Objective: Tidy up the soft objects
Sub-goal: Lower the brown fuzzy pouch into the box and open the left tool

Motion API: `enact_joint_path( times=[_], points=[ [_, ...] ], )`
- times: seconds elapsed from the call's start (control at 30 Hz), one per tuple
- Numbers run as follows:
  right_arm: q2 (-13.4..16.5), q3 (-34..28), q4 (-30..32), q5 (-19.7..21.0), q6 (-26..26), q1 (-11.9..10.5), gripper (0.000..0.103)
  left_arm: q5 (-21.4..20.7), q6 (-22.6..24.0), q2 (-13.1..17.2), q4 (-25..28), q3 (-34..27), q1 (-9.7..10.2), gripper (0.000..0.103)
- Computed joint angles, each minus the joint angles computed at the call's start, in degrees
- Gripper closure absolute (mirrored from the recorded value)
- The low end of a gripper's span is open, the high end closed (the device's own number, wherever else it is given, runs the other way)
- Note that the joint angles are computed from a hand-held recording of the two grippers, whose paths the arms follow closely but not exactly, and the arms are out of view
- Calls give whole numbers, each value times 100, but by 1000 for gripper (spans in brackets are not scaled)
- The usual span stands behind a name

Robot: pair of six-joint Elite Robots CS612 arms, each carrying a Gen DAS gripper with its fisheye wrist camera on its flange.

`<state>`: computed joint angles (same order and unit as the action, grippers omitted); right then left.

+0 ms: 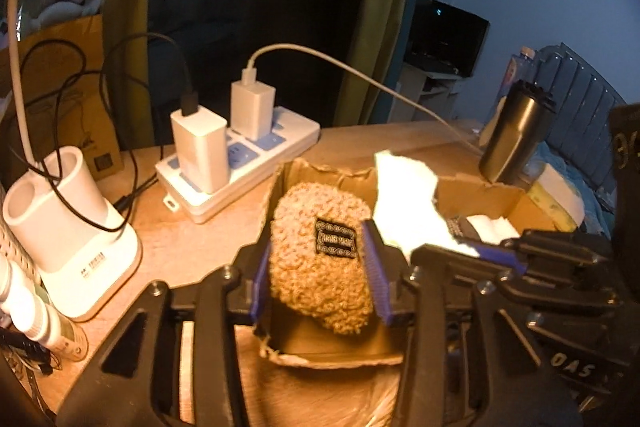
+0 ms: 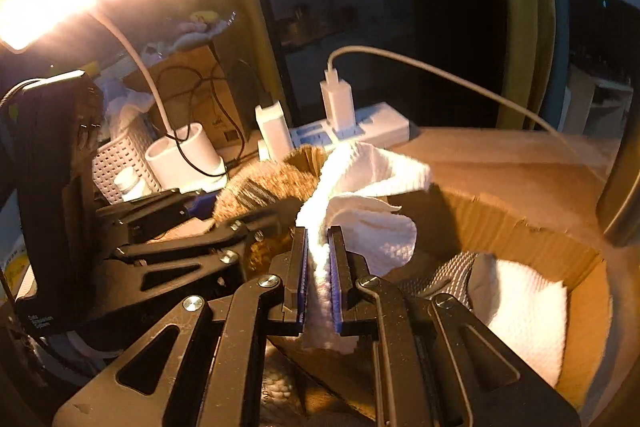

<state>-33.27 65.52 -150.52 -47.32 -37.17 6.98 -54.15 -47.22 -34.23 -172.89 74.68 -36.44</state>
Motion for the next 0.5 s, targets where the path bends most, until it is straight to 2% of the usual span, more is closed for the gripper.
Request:
enact_joint_path(
  times=[0.33, 0.5],
  points=[
    [130, -247, 557, -212, 153, 30, 92, 25, 39, -21, 35, 21, -27, 53],
    [127, -270, 698, -257, 85, 32, 88, 95, 15, -71, -32, 90, -50, 53]
  ],
)
